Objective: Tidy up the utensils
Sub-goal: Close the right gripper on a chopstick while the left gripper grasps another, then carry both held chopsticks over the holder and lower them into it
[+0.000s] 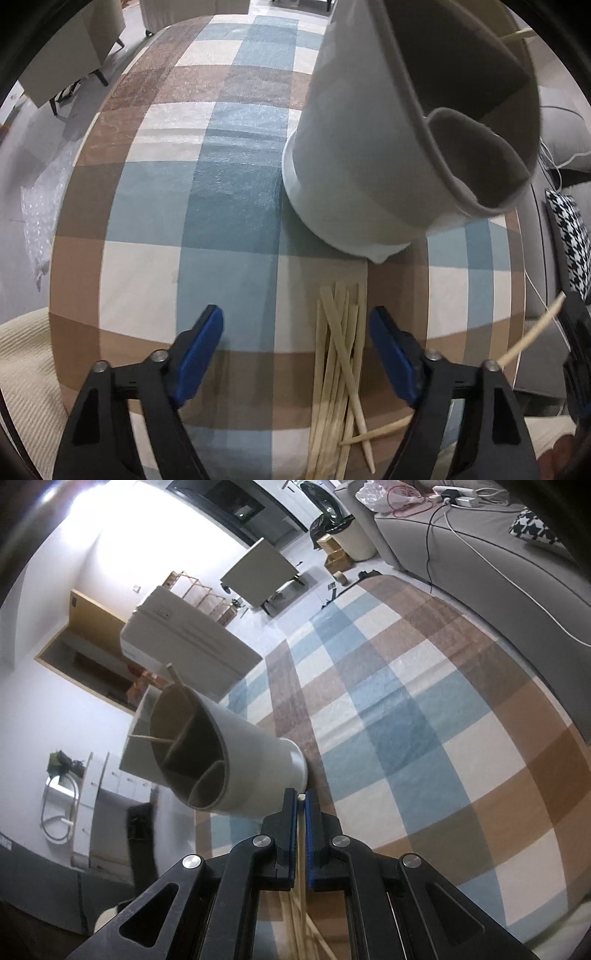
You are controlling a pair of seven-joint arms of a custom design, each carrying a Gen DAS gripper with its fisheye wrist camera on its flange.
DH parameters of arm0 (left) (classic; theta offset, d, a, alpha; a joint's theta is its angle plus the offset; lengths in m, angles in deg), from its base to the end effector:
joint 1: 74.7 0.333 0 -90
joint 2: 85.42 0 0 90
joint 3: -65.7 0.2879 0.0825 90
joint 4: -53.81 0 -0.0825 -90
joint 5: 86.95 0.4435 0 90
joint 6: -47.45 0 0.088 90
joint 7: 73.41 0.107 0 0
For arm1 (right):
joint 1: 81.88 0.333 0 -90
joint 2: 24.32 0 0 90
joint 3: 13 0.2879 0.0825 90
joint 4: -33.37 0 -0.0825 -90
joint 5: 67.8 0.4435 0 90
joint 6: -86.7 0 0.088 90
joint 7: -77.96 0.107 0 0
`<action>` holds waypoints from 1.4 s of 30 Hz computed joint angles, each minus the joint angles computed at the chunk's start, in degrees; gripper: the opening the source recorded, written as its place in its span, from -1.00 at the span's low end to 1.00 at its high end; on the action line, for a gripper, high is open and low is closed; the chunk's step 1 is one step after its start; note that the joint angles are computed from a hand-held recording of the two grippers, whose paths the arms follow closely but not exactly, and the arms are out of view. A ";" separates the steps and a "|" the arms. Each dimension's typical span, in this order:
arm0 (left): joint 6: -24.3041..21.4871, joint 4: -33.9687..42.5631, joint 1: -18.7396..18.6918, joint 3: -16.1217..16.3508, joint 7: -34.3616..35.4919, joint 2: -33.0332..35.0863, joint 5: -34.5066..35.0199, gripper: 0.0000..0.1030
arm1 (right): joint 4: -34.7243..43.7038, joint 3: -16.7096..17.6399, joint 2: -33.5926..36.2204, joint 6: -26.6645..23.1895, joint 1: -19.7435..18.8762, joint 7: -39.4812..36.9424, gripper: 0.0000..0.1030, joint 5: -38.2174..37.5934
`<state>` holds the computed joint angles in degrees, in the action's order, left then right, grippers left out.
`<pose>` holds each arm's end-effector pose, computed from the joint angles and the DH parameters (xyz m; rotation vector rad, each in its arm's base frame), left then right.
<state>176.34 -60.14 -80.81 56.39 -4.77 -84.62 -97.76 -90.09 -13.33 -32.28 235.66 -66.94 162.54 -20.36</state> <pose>0.6113 -0.1738 0.4273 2.3833 -1.9399 0.4534 0.5914 0.1387 0.4664 -1.4288 1.8373 0.1429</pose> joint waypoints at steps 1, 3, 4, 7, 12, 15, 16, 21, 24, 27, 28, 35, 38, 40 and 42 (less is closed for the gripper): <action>-0.41 0.42 0.00 0.03 -0.54 0.51 0.29 0.33 | -0.02 -0.03 -0.13 -0.03 -0.07 -0.20 -0.93 -0.25; -0.91 0.69 0.04 0.07 -1.44 1.15 0.67 0.14 | 0.05 -0.22 -0.22 -0.05 -0.02 -1.17 -0.93 0.38; -0.54 0.34 -0.01 0.05 -2.18 0.96 1.64 0.08 | 0.12 -0.24 -0.18 0.07 -0.06 -1.37 -0.93 0.44; -0.58 0.24 -0.31 -0.17 -3.08 0.87 3.18 -0.19 | 0.26 -0.44 -0.25 -0.06 -0.05 -2.18 -0.93 1.61; 0.09 -0.60 -0.15 -0.04 -3.85 0.40 1.08 -0.86 | 0.47 -0.35 -0.34 0.11 -0.11 -3.04 -0.93 1.88; 1.14 -1.50 -0.28 -0.06 -5.86 -0.36 3.55 -0.94 | 0.25 -0.32 -0.72 0.49 -0.08 -3.15 -0.93 1.88; 1.49 -1.91 -0.29 -0.07 -6.29 -0.75 3.98 -0.97 | 0.16 -0.31 -0.86 0.58 -0.03 -3.21 -0.93 1.80; 3.41 -2.04 -0.05 0.18 -6.67 -2.57 3.66 -1.00 | -0.35 -0.19 -1.94 1.56 0.41 -4.01 -0.93 0.49; 5.85 -7.31 -0.08 0.28 -6.31 -8.45 2.59 -1.00 | -0.86 -0.17 -2.76 2.23 0.87 -4.29 -0.93 -0.31; 9.31 -10.43 -0.23 0.86 -5.24 -12.19 1.35 -1.00 | -1.38 -0.23 -3.55 2.84 1.46 -4.62 -0.93 -0.89; 10.77 -11.97 -0.30 1.10 -4.70 -14.22 0.85 -1.00 | -1.66 -0.24 -4.00 3.19 1.73 -5.00 -0.93 -0.98; 19.24 -15.59 -1.09 1.04 -2.02 -20.67 0.80 -1.00 | -3.51 0.30 -6.73 7.13 3.59 -5.81 -0.94 -5.34; 22.06 -14.82 -1.34 0.03 -2.16 -20.48 3.73 -1.00 | -4.02 0.33 -7.30 7.96 4.28 -5.46 -0.94 -7.68; 23.88 -14.77 -1.54 -0.29 -2.26 -19.72 4.97 -1.00 | -4.31 0.12 -7.70 8.21 4.87 -5.25 -0.94 -8.30; 25.39 -14.83 -1.84 0.34 -1.04 -19.22 4.97 -1.00 | -4.61 0.00 -8.04 8.72 5.21 -4.86 -0.94 -9.01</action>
<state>201.73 -74.97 -82.65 56.74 -5.81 -103.84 -92.79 -94.70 -13.32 -40.32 244.38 -61.72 157.68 -29.37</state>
